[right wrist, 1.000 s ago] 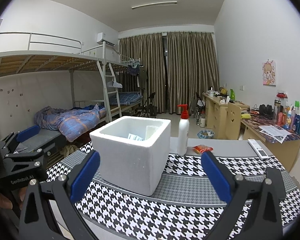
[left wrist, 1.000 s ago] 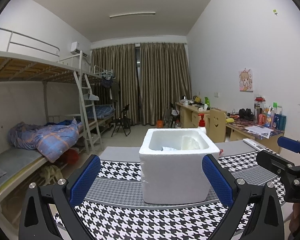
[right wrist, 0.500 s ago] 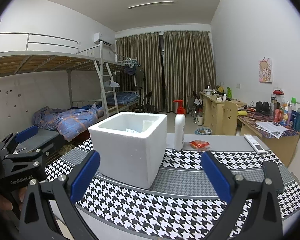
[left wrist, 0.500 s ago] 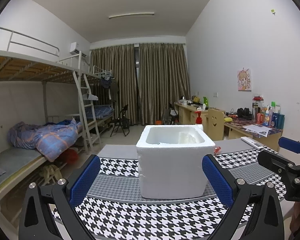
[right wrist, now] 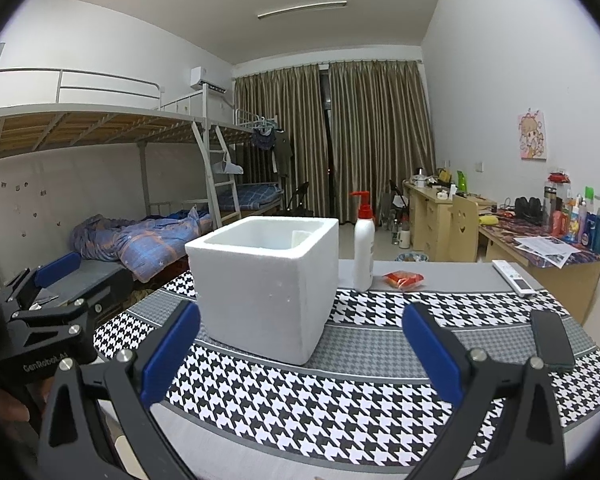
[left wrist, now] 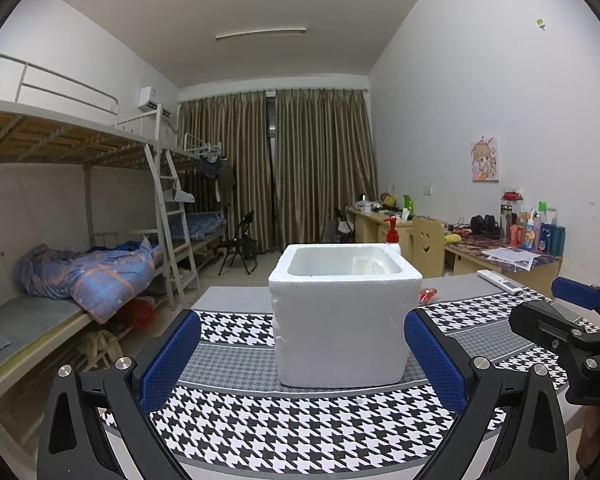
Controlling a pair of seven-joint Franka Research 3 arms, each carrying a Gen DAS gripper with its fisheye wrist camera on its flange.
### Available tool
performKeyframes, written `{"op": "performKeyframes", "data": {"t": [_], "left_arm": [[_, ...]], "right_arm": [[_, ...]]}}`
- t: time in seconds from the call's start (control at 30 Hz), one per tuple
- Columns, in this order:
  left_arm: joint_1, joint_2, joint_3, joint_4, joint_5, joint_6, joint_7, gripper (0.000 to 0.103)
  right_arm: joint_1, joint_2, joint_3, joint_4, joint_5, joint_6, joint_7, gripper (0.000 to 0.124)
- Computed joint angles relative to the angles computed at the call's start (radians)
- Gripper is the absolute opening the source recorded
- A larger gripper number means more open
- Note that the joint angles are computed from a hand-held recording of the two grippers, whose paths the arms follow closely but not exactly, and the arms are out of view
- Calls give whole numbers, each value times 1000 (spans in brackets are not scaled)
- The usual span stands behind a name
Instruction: Organize soft objects
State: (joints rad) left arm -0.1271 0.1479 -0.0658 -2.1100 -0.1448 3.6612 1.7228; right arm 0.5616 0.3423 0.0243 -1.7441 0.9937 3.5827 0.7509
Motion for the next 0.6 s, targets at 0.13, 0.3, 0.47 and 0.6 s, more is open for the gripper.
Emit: {"op": "performKeyframes", "data": {"t": [0.13,0.3,0.47,0.6], "left_arm": [[6,-5,-4,-13,13,11,-11,102],[21,-23,-14,-45,59,21,-51,102],[16,-37,-19,-68,42,37,-32,102],[17,-48,-26,-86,40,49,-21,102]], "right_arm": [[-13,-12,16,-29,-35,19,33,102],[-15,-20,23,-48,-36,36,33,102],[-16,-32,32,-74,-34,60,33,102],[-22,-42,44,-89,-31,80,34,102]]}}
